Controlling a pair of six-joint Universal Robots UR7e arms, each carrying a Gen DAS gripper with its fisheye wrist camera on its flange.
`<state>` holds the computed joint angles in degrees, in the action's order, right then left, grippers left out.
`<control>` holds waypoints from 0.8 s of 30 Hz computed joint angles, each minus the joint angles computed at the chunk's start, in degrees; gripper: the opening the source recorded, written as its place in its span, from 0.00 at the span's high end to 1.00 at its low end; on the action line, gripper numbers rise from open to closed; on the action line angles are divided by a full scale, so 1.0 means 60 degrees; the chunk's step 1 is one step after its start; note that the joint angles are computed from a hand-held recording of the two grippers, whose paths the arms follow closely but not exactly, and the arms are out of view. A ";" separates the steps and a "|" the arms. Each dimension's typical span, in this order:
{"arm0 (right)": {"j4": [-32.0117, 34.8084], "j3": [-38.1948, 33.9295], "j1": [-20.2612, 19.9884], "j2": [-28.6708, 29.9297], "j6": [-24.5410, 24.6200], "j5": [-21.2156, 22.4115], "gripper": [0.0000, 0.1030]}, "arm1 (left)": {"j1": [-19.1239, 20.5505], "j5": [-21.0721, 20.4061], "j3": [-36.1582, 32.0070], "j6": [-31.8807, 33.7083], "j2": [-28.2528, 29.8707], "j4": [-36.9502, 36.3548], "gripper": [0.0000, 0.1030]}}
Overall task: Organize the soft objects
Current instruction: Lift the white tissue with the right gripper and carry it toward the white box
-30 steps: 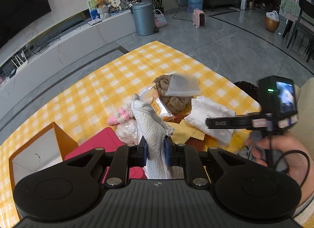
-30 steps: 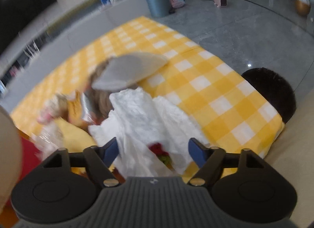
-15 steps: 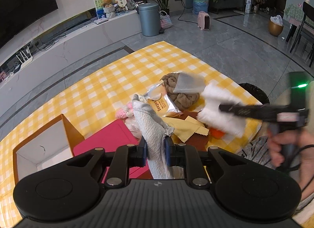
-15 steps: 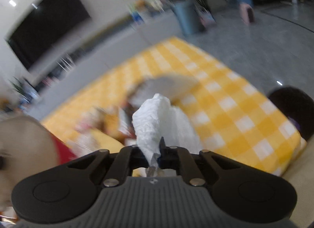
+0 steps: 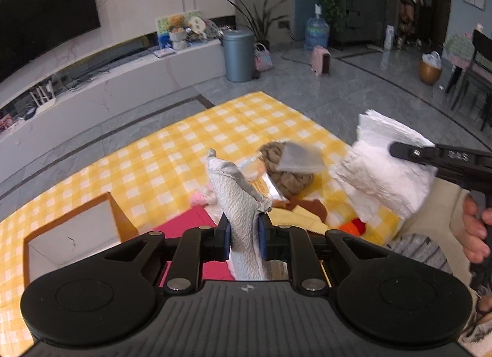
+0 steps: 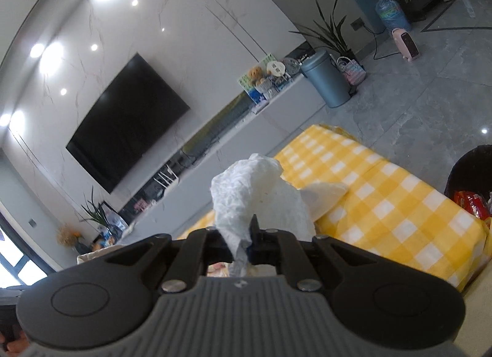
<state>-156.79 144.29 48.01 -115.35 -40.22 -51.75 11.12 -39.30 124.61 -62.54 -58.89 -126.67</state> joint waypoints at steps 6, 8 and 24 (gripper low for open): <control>0.0572 0.0217 -0.0017 -0.0759 -0.0356 0.0279 0.96 | -0.0294 0.0468 0.0440 -0.1139 -0.0857 0.0605 0.81; 0.0972 0.0226 0.0133 -0.0970 -0.0677 0.0207 0.95 | -0.0525 0.0687 0.0657 -0.2068 -0.1297 0.1271 0.81; 0.1399 0.1105 0.2352 -0.2049 -0.0416 0.0156 0.95 | -0.2717 -0.0170 0.2969 -0.9686 -0.4902 0.6436 0.81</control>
